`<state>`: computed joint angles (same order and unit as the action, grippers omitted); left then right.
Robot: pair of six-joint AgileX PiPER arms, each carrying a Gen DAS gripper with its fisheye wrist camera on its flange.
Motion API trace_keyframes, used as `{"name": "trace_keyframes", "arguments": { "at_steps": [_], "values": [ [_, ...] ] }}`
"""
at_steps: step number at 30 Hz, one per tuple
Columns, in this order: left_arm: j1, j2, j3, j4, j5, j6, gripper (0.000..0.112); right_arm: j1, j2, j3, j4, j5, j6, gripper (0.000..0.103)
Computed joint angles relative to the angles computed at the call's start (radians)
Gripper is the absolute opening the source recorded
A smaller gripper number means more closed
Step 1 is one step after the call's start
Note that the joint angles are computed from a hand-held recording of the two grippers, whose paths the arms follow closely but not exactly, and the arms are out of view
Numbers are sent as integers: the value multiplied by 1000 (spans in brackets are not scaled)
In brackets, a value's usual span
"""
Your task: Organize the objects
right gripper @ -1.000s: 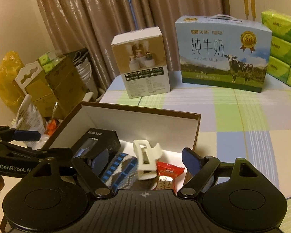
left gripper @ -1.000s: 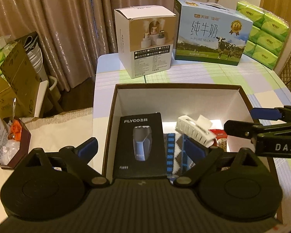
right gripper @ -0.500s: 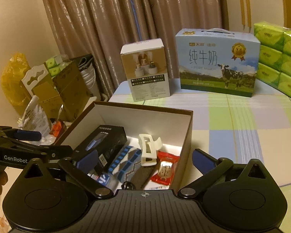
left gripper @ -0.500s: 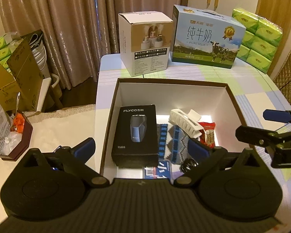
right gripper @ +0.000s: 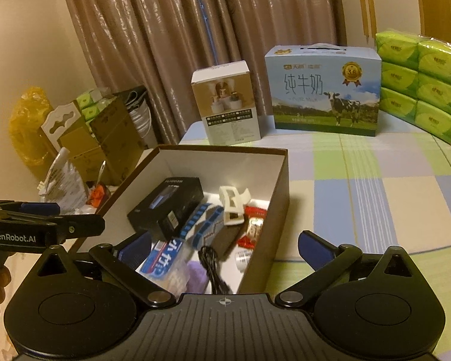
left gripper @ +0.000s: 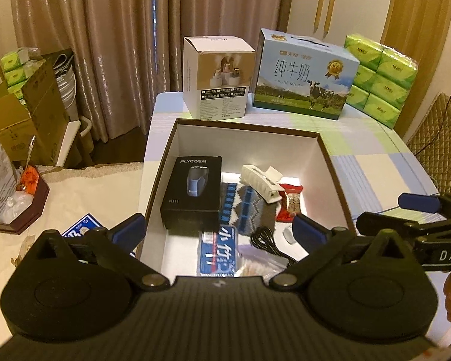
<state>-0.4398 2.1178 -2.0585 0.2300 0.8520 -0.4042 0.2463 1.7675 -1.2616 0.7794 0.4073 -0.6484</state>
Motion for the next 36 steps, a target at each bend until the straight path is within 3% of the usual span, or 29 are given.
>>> {"name": "trace_keyframes", "arguments": {
  "at_steps": [10,17,25,36],
  "values": [
    [-163,-201,304,215,-54,-308,102,-115,-206,227,110,73,-189,101],
    [-314,-264,390,299,10,-493,102,-283,-347,361,138,189,-308,101],
    [-467,-265,410,338,86,-663,102,-538,-451,454,133,365,-447,101],
    [-651,-185,316,370,185,-806,102,-923,-522,498,104,627,-666,101]
  ]
}}
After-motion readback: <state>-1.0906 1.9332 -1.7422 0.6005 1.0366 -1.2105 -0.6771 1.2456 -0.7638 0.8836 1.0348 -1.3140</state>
